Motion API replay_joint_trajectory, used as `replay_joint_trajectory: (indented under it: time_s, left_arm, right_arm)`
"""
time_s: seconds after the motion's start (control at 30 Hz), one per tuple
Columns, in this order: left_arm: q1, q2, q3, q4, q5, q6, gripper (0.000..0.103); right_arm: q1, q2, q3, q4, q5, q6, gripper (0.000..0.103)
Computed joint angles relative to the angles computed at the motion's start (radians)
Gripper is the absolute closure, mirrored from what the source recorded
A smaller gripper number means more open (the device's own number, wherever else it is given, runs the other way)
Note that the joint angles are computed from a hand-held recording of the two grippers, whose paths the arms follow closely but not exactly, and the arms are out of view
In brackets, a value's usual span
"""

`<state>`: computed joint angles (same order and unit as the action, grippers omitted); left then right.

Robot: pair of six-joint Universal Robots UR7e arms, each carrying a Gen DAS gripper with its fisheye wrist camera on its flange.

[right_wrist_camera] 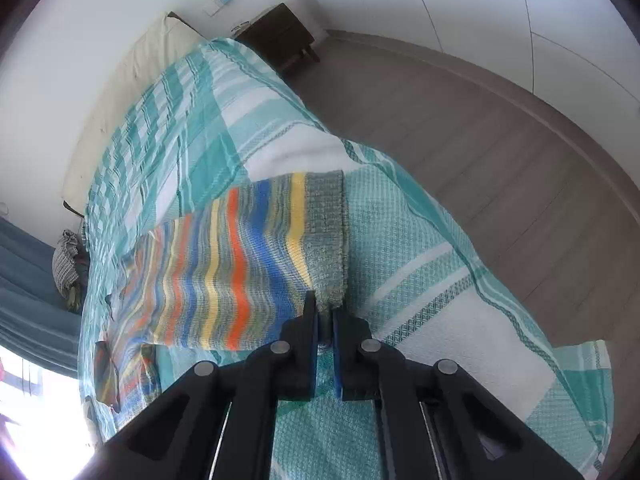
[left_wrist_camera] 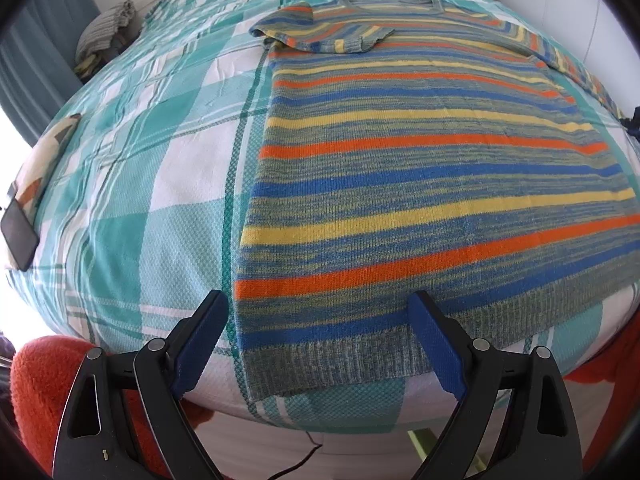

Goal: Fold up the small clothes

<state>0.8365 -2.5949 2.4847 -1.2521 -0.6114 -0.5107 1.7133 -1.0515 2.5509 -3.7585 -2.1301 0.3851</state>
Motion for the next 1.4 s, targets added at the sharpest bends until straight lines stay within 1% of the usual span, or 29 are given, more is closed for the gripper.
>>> replay_joint_trajectory:
  time_s: [0.1,0.13,0.2,0.23,0.27,0.3,0.33,0.37,0.43,0.5,0.6,0.67,0.73,0.77,0.83,0.87,0.93,1.07,1.17,1.23,1.27,1.4]
  left_arm:
    - [-0.037,-0.020,-0.013,0.088,0.004,-0.052,0.010]
    - [-0.046,-0.026,-0.018,0.116,0.005,-0.070,0.010]
    - [-0.049,-0.031,-0.026,0.139,0.006,-0.085,0.010]
    - [-0.043,-0.030,-0.026,0.131,0.005,-0.081,0.010]
    - [-0.032,-0.026,-0.025,0.108,0.004,-0.064,0.010]
    - [-0.026,-0.023,-0.023,0.092,0.004,-0.054,0.010]
    - [-0.025,-0.023,-0.021,0.086,0.004,-0.050,0.010]
    - [-0.026,-0.022,-0.018,0.079,0.004,-0.045,0.010]
    - [-0.037,-0.023,-0.016,0.087,0.001,-0.048,0.010]
    - [-0.073,-0.033,-0.021,0.146,0.000,-0.091,0.010]
    - [-0.142,-0.065,-0.038,0.253,-0.004,-0.170,0.010]
    - [-0.150,-0.072,-0.039,0.267,-0.004,-0.177,0.010]
    - [-0.118,-0.061,-0.029,0.218,0.001,-0.137,0.010]
    - [-0.099,-0.055,-0.024,0.185,0.004,-0.111,0.010]
    - [-0.066,-0.044,-0.014,0.117,0.007,-0.061,0.010]
    - [-0.056,-0.041,-0.009,0.093,0.007,-0.044,0.010]
    - [-0.027,-0.028,0.003,0.027,0.010,0.007,0.010]
    - [0.005,-0.011,0.015,-0.050,0.008,0.072,0.010]
    - [0.030,0.010,0.023,-0.115,0.001,0.123,0.010]
    - [0.050,0.024,0.030,-0.168,-0.005,0.164,0.009]
    - [0.060,0.033,0.033,-0.194,-0.007,0.183,0.009]
    - [0.127,0.085,0.047,-0.345,-0.029,0.275,0.005]
  right_arm:
    - [0.015,0.036,-0.013,-0.027,-0.047,-0.029,0.097]
    - [0.014,0.038,-0.009,-0.039,-0.044,-0.031,0.096]
    - [0.007,0.018,0.012,-0.049,-0.027,-0.018,0.094]
    - [0.014,0.003,0.018,-0.033,-0.048,-0.008,0.093]
    - [0.041,-0.016,0.017,0.007,-0.110,0.015,0.093]
    - [0.071,-0.035,0.017,0.050,-0.180,0.039,0.088]
    - [0.094,-0.051,0.015,0.079,-0.231,0.054,0.087]
    - [0.109,-0.066,0.017,0.091,-0.251,0.052,0.086]
    - [0.124,-0.100,0.021,0.105,-0.208,0.011,0.085]
    - [0.132,-0.107,0.012,0.122,-0.136,-0.039,0.085]
    - [0.186,-0.085,-0.058,0.258,-0.095,-0.062,0.085]
    - [0.231,-0.055,-0.133,0.356,-0.067,-0.097,0.085]
    - [0.278,-0.020,-0.224,0.457,-0.052,-0.152,0.084]
    - [0.298,-0.001,-0.272,0.504,-0.043,-0.180,0.080]
    - [0.317,0.041,-0.379,0.599,-0.022,-0.242,0.050]
    - [0.322,0.070,-0.439,0.641,-0.027,-0.279,0.047]
    - [0.317,0.130,-0.551,0.710,-0.042,-0.353,0.046]
    - [0.262,0.248,-0.760,0.865,-0.022,-0.444,0.047]
    - [0.220,0.329,-0.892,0.969,-0.008,-0.463,0.047]
    - [0.205,0.379,-0.961,0.996,-0.025,-0.492,0.047]
    - [0.198,0.400,-0.999,1.025,-0.021,-0.496,0.047]
    - [0.173,0.464,-1.090,1.092,-0.035,-0.511,0.047]
